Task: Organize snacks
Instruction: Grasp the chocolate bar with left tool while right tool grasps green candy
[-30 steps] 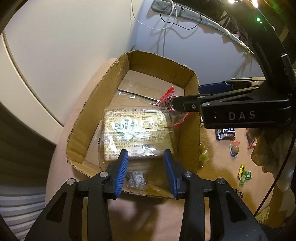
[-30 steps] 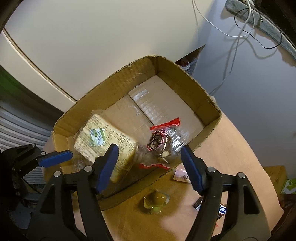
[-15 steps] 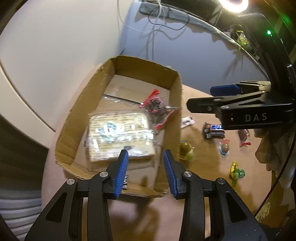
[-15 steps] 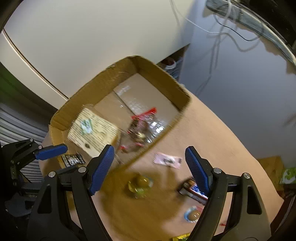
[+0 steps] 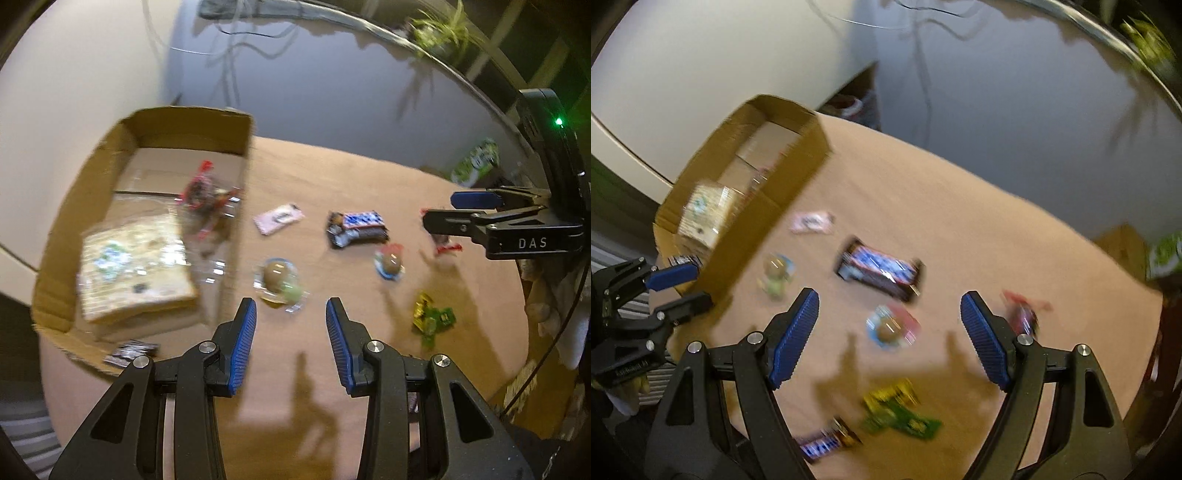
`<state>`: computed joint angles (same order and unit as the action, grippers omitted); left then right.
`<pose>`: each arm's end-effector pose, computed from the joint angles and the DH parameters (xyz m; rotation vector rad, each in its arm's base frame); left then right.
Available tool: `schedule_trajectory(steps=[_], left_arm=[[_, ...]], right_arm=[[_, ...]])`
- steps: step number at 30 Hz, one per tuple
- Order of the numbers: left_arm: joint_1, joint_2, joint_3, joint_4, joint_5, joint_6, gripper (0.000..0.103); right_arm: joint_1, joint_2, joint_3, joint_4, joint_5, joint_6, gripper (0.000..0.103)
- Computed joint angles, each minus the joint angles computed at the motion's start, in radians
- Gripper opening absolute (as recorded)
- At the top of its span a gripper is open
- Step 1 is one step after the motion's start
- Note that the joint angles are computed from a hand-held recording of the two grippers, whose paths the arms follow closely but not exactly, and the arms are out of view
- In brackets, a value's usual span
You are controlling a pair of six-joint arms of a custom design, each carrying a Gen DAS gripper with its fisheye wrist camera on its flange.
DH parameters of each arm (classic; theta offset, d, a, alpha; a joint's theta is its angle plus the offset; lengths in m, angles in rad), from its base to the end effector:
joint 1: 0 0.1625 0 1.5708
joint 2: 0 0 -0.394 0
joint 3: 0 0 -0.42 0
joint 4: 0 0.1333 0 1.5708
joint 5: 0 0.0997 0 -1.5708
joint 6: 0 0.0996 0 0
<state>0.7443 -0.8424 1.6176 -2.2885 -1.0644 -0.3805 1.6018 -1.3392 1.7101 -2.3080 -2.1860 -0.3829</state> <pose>-0.3601 -0.5785 0.0699 0.6107 2.6031 -0.3293 0.0945 -0.6015 0.3535 0.3636 -2.4361 0.3117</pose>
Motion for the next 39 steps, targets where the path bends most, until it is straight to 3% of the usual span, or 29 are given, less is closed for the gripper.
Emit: schedule_trajectory(steps=[8, 14, 21, 27, 39], left_arm=[[-0.017, 0.065, -0.037, 0.047, -0.083, 0.038, 0.038], [-0.053, 0.094, -0.044, 0.096, -0.158, 0.091, 0.038], [-0.089, 0.120, -0.038, 0.150, -0.230, 0.119, 0.038], [-0.109, 0.136, -0.027, 0.170, -0.246, 0.112, 0.038], [-0.126, 0.189, -0.023, 0.149, -0.209, 0.060, 0.040]], right_arm=[[-0.074, -0.132, 0.124, 0.018, 0.002, 0.020, 0.082], [-0.104, -0.189, 0.196, 0.061, -0.002, -0.088, 0.082], [-0.105, -0.199, 0.247, 0.098, -0.045, -0.248, 0.064], [-0.091, -0.164, 0.254, 0.054, -0.080, -0.371, 0.056], [-0.088, -0.099, 0.228, 0.068, -0.110, -0.430, 0.042]])
